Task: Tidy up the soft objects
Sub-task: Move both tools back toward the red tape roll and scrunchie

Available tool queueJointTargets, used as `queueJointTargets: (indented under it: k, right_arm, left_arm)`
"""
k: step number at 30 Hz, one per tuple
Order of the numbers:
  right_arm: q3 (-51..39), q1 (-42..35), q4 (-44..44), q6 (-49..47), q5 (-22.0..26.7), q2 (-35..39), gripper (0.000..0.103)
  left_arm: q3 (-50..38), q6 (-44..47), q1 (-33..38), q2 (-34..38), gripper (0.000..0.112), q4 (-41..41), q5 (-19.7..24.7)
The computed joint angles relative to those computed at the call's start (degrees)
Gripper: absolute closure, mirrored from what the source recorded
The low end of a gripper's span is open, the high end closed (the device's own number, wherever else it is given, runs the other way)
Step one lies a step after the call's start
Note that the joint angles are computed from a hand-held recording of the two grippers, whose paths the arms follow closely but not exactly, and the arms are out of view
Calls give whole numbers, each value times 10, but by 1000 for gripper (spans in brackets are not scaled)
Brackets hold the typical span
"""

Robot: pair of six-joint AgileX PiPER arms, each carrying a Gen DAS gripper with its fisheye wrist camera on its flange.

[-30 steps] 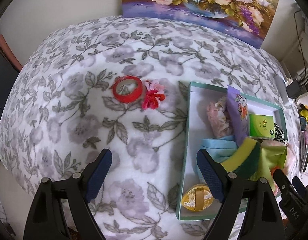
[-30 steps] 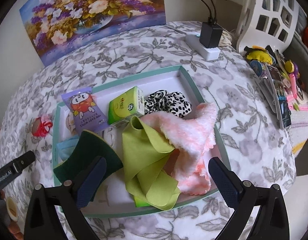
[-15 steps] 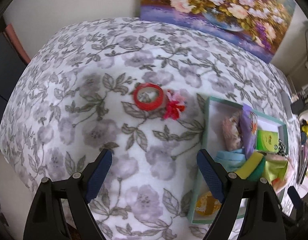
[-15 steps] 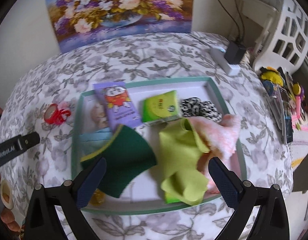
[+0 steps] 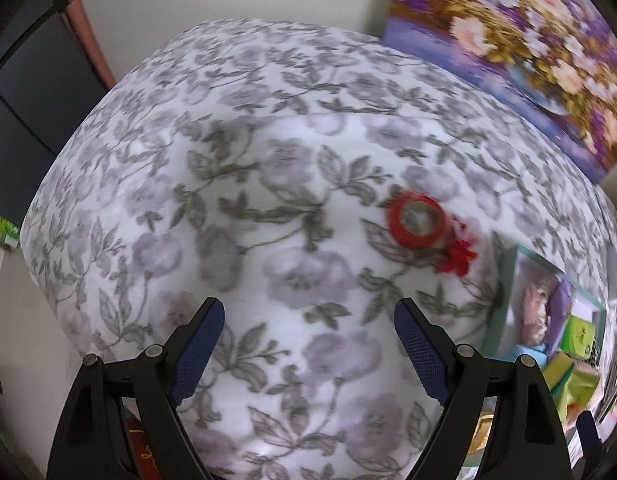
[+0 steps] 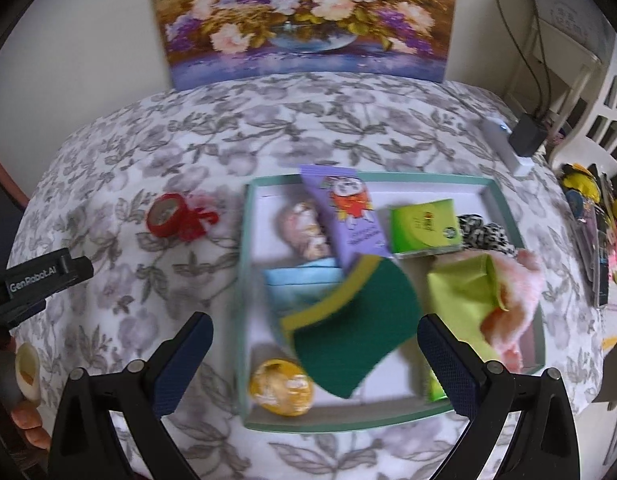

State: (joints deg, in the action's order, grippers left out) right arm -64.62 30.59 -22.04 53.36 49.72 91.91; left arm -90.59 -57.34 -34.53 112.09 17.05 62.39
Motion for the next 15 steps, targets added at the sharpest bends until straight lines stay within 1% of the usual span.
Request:
queueJointTargets:
  k: [15]
  right_arm:
    - [-85, 48, 10, 15, 19, 77, 0]
  left_arm:
    - [62, -5, 53, -30, 25, 5, -21]
